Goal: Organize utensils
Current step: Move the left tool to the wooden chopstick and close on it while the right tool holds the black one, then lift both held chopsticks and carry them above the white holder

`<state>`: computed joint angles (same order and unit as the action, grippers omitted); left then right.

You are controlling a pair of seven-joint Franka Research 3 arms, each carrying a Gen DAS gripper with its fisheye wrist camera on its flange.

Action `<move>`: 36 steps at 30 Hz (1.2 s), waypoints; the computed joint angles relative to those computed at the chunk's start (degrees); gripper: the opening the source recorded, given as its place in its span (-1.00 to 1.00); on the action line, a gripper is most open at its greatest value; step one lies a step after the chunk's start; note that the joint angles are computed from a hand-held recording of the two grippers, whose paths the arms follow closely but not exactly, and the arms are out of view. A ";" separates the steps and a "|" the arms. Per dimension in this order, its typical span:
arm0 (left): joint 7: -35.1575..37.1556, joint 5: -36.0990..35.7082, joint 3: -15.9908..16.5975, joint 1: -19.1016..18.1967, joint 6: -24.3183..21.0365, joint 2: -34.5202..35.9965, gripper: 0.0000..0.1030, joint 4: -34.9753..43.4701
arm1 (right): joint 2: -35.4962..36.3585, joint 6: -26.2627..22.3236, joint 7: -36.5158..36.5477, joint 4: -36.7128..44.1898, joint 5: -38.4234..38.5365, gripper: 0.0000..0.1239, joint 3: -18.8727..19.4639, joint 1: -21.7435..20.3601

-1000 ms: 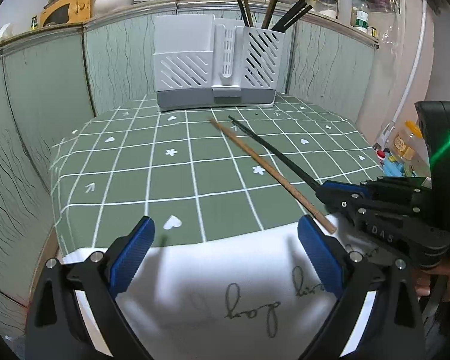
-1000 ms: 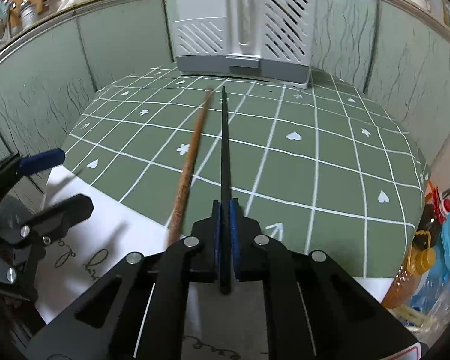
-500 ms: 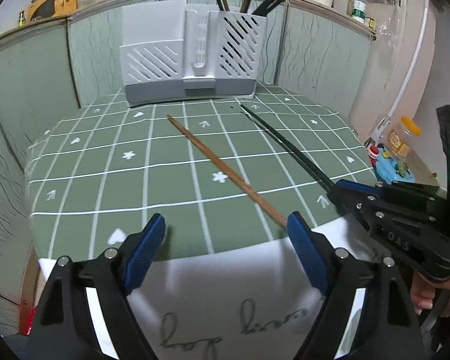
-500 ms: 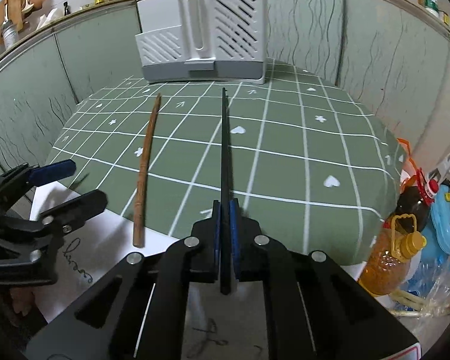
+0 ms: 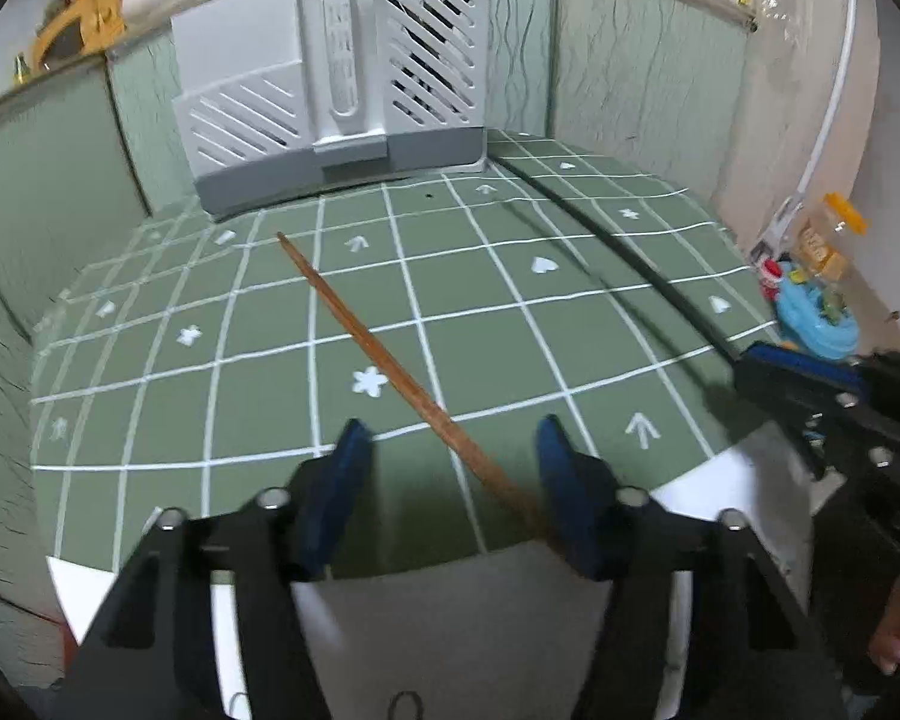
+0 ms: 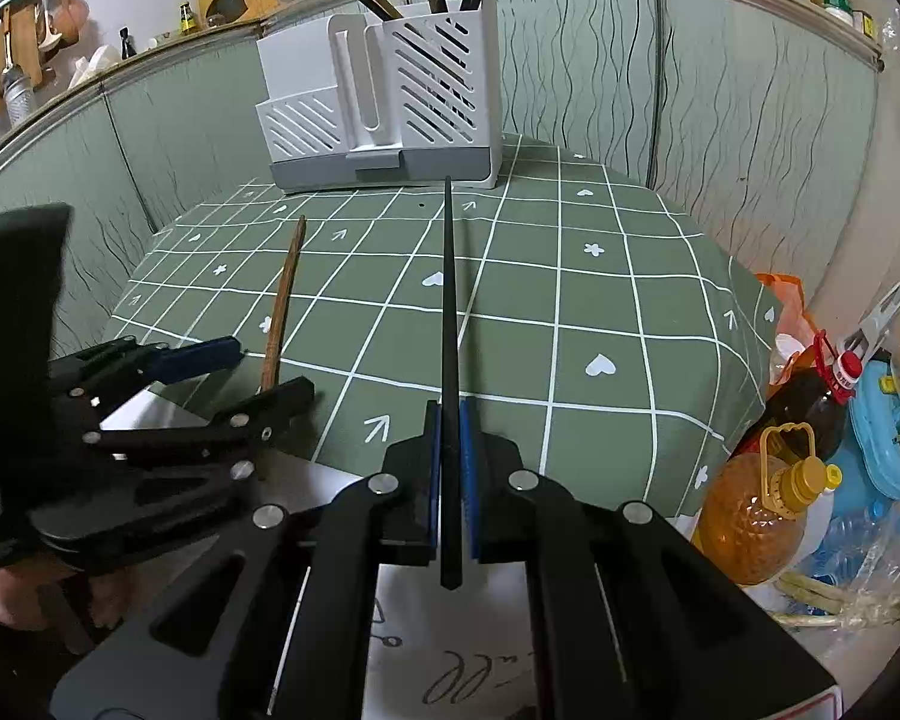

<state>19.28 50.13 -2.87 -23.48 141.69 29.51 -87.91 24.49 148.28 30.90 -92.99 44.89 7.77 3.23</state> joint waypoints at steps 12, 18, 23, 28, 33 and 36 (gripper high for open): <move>-3.97 2.05 -0.33 1.39 2.16 -3.29 -0.85 -4.77 | -0.37 -0.37 0.11 -0.78 -0.45 -0.90 -0.26 0.22; -7.29 3.97 -0.09 2.05 4.35 -6.66 -0.85 -9.20 | -0.74 0.22 0.28 -1.41 -1.03 -0.90 -0.31 0.50; -9.32 6.53 -0.90 2.95 4.21 -10.19 -0.84 -12.53 | -1.32 -0.36 0.06 -1.22 -1.08 -0.90 -0.20 0.49; -8.86 7.09 -2.27 4.57 4.17 -13.37 -0.84 -14.99 | -1.98 -1.22 0.16 -0.84 -1.31 -0.90 -0.38 0.75; -9.32 7.91 -3.17 5.74 4.61 -15.76 -0.84 -16.71 | -2.49 -1.97 -0.16 -0.44 -1.00 -0.90 -0.47 0.78; -10.10 8.85 -3.62 6.21 4.46 -17.07 -0.84 -17.62 | -2.98 -2.21 -0.57 -0.25 -0.50 -0.90 -0.47 0.79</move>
